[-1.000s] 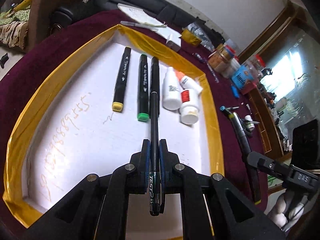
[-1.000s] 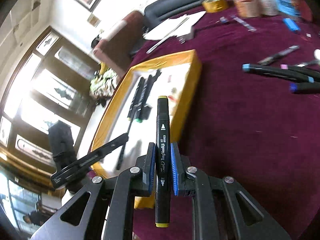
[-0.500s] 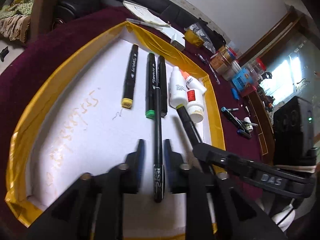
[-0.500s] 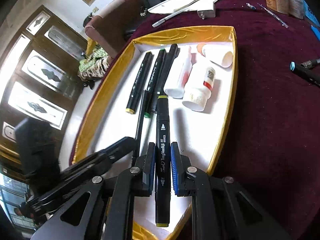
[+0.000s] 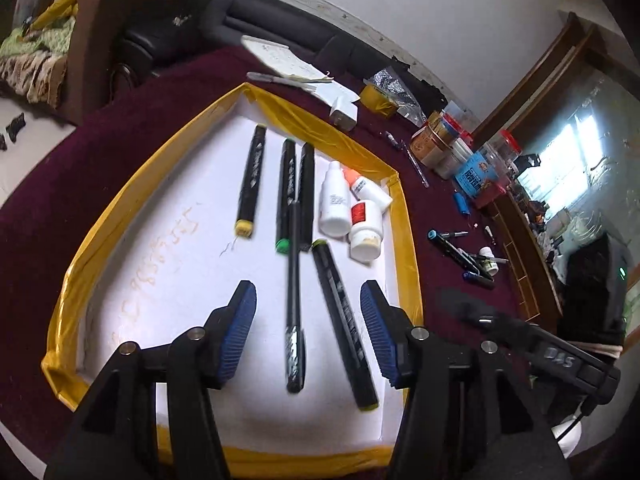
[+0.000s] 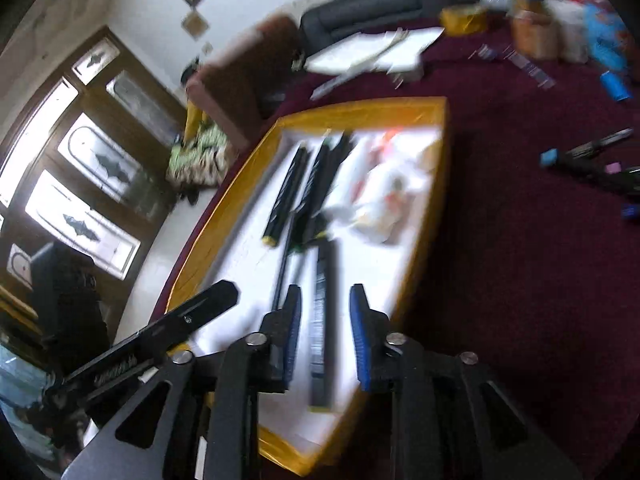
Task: Organize rigid objects
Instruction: 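Withdraw both tools from the box toward the remaining markers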
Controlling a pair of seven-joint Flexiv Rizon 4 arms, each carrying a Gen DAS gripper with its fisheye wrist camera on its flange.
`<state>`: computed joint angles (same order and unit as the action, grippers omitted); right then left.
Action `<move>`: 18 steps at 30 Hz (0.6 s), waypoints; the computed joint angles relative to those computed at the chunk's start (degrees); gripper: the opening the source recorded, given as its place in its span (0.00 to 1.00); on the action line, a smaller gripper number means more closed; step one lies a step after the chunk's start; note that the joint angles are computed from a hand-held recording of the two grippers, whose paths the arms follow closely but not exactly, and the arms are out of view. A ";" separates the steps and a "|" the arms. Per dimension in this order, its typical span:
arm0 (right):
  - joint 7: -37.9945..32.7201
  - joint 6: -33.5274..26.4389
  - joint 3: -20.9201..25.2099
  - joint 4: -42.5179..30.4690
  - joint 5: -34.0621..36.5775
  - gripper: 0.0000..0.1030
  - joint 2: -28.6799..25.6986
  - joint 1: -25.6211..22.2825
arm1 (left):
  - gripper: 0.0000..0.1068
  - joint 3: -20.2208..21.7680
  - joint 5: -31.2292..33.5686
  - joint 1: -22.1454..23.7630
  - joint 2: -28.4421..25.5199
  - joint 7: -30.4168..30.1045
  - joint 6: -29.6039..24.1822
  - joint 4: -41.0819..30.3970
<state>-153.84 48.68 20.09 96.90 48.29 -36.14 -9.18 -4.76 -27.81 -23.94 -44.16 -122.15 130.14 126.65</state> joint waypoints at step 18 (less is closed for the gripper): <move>5.66 5.10 -4.39 -13.47 1.28 0.32 -7.31 -10.29 | 0.49 2.79 -3.55 -2.85 -0.54 7.45 -8.86 -5.35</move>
<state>-148.18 53.78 15.70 83.43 49.57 -43.45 -19.47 -1.97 -31.36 -26.80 -44.69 -114.70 121.29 121.30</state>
